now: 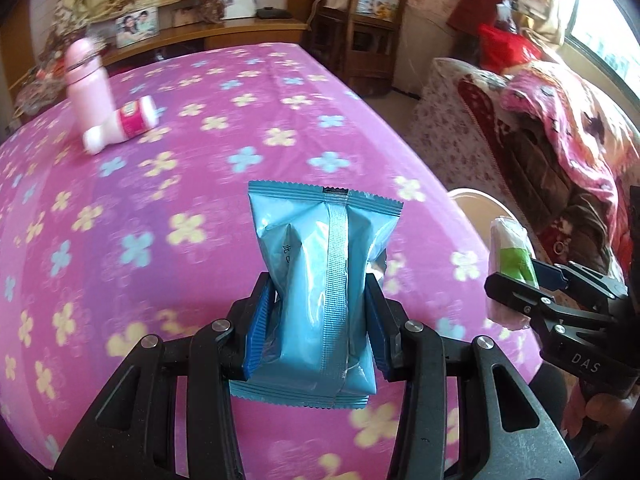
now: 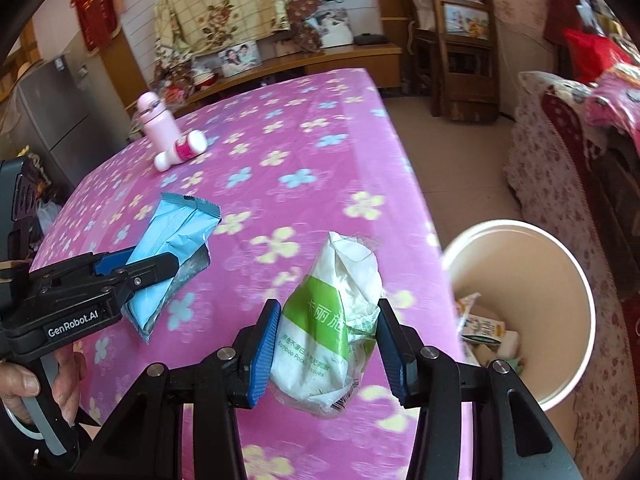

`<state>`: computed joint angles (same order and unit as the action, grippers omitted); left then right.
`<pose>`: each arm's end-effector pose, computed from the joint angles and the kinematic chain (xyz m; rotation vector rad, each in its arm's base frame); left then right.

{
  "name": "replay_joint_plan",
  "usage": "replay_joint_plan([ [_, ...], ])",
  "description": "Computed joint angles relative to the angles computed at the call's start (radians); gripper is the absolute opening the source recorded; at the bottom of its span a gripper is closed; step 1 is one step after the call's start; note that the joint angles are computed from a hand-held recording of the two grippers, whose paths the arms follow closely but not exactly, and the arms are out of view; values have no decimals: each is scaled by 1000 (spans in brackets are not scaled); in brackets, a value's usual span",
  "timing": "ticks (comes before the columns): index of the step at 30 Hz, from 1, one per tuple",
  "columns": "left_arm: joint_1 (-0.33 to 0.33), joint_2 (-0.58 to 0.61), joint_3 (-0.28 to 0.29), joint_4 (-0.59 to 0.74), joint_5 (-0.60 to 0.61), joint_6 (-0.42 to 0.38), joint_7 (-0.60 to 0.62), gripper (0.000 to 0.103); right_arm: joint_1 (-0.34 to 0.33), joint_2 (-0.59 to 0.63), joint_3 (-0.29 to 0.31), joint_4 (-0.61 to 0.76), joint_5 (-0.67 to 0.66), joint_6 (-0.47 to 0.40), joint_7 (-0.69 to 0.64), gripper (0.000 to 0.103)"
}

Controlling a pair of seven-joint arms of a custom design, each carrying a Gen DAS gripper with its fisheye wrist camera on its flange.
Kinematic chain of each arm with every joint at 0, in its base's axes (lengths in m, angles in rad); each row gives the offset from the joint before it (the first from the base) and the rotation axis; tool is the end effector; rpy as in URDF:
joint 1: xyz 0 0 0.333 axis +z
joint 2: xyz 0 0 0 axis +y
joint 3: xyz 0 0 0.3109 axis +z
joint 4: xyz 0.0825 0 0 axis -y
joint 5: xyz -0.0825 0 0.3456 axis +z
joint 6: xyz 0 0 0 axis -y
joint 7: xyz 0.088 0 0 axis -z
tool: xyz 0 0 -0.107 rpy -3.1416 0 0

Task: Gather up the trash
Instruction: 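Carry both packs over the white bucket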

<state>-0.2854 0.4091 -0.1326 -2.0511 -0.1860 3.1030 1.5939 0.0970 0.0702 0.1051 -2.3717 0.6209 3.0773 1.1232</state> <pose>0.5705 -0.2290 0.3363 -1.7142 2.1601 -0.8504 0.5116 0.0563 0.3823 -1.8369 1.7656 -0.4347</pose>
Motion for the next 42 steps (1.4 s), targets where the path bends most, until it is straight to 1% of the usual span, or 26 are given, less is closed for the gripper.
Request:
replay_joint_plan([
  [3,-2,32,-30,56,-1,-29,9,41,-16,-11,-18,-15,7,0,-3,46],
  [5,-8,49,-41,85,0,-42,14,41,-27,-16,-28,-23,25,-1,-18,46],
  [7,-17,67,-48,115,2,-56,17,41,-32,-21,-45,-33,16,0,-8,46],
  [10,-49,99,-40,172,14,-84,8,41,-46,-23,-62,-41,20,-3,-9,46],
  [14,-68,145,-45,244,23,-126,1,41,-73,-15,-76,-39,56,-12,-33,46],
  [17,-87,174,-39,290,34,-153,-10,41,-92,-12,-83,-42,67,-14,-41,46],
  [19,-98,194,-38,324,43,-175,-15,41,-102,-10,-85,-45,72,-13,-47,46],
  [22,-113,216,-36,363,56,-187,-22,41,-118,-7,-89,-48,71,-11,-45,46],
  [24,-110,230,-46,388,54,-198,-20,41,-129,-3,-91,-48,71,-14,-42,46],
  [28,-130,259,-42,440,68,-217,-25,41,-152,6,-90,-44,88,-19,-55,46],
  [36,-152,319,-47,544,81,-262,-31,41,-197,28,-78,-30,139,-26,-98,46],
  [39,-149,342,-63,580,73,-279,-24,41,-213,34,-78,-27,149,-29,-102,46],
  [42,-139,366,-88,618,54,-302,-10,41,-218,40,-87,-27,120,-30,-70,46],
])
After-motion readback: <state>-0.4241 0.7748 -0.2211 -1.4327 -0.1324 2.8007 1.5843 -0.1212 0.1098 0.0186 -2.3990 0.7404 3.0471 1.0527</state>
